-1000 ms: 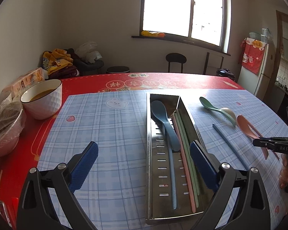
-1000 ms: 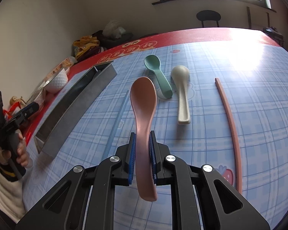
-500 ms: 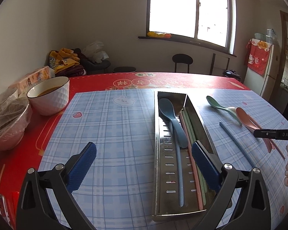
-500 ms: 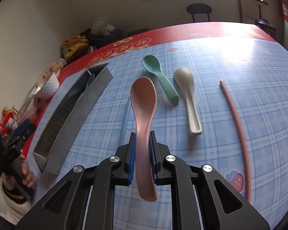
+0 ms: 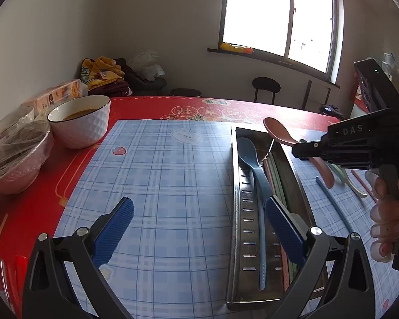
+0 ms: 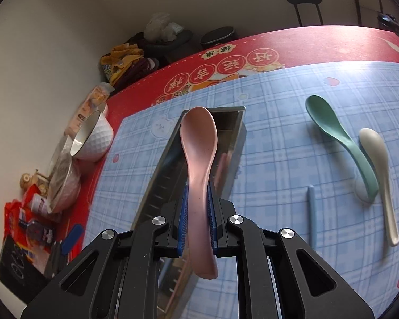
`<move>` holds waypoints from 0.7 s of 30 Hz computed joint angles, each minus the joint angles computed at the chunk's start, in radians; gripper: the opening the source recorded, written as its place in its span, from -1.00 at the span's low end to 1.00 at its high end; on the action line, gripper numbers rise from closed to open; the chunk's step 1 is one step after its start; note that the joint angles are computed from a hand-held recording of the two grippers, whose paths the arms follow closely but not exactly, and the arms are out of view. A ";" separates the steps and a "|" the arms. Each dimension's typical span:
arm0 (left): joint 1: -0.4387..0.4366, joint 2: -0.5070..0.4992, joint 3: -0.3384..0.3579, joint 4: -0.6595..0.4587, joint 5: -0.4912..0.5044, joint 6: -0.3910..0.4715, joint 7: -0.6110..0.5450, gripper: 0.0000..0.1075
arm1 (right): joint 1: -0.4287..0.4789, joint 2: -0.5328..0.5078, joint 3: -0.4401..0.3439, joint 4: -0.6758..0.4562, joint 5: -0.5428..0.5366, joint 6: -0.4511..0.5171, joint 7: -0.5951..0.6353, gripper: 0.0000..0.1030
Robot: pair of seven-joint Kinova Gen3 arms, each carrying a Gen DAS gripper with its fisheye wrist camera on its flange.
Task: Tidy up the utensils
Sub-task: 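Lower the pink spoon into the steel tray and open the right gripper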
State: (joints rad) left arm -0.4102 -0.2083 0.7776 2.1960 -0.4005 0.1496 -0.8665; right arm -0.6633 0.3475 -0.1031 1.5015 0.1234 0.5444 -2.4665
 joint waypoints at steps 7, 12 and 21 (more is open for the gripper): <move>0.070 0.034 -0.075 -0.016 0.004 0.022 0.006 0.80 | -0.006 0.082 0.009 -0.085 -0.041 0.040 -0.038 -0.73; 0.124 0.046 -0.125 -0.018 -0.039 0.032 0.057 0.80 | 0.000 0.102 0.013 -0.105 -0.055 0.049 -0.064 -0.73; 0.189 0.065 -0.173 -0.022 -0.157 0.044 0.169 0.80 | 0.015 0.118 -0.001 -0.117 -0.086 0.043 -0.042 -0.70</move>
